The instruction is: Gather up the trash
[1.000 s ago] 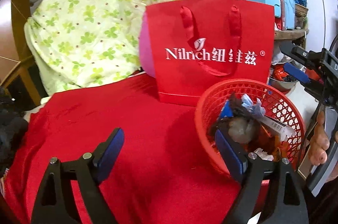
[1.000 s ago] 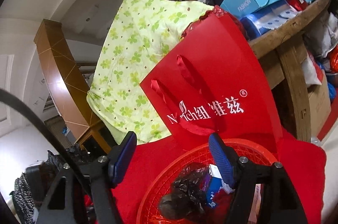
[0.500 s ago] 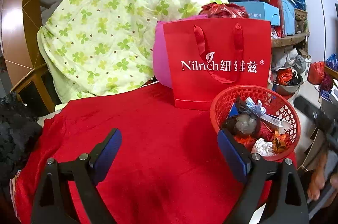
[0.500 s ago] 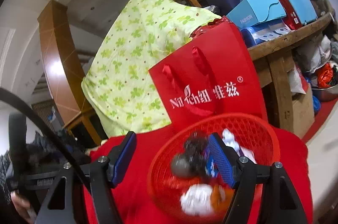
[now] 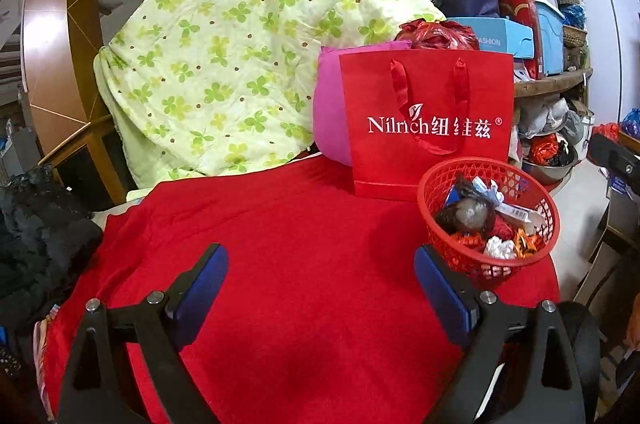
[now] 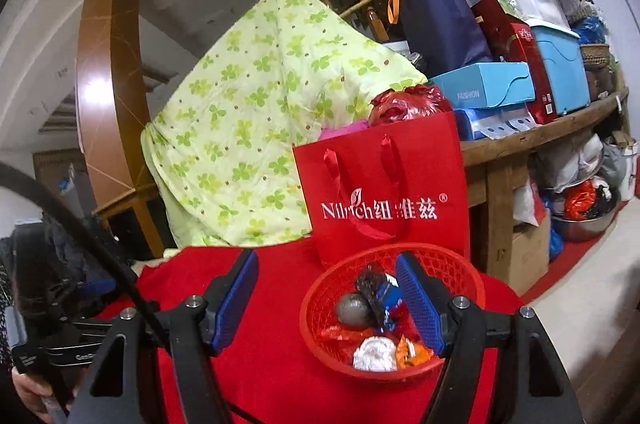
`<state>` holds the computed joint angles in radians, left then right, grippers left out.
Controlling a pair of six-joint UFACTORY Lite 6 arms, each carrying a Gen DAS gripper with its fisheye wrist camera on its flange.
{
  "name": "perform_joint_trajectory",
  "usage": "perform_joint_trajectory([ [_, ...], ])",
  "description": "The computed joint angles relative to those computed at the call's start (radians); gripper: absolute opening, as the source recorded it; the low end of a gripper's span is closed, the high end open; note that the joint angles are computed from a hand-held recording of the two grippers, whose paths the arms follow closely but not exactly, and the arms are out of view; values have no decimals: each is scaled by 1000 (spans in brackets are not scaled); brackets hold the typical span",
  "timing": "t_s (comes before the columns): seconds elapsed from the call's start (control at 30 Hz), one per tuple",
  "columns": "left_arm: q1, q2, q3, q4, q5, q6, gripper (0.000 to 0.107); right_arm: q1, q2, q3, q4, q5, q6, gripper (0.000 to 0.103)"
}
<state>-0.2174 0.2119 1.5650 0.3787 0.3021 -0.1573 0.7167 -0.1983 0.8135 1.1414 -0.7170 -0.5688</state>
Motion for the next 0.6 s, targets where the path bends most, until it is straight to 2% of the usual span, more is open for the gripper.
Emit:
perform_joint_trajectory([
  [0.17,4,-81,-76,-18,22,13,95,103,25,46,190,-68,-178,75],
  [0.3,-17,-139,-125,49,35,-44,96,134,14,61,322,-71,-266,75],
  [0.43,-44,-182,-140,55,58,-50,96,170,-23,54,431,-125,-341,75],
  [0.6,-92,-224,-154,157,91,-144,96,237,-90,36,518,-228,-418,75],
])
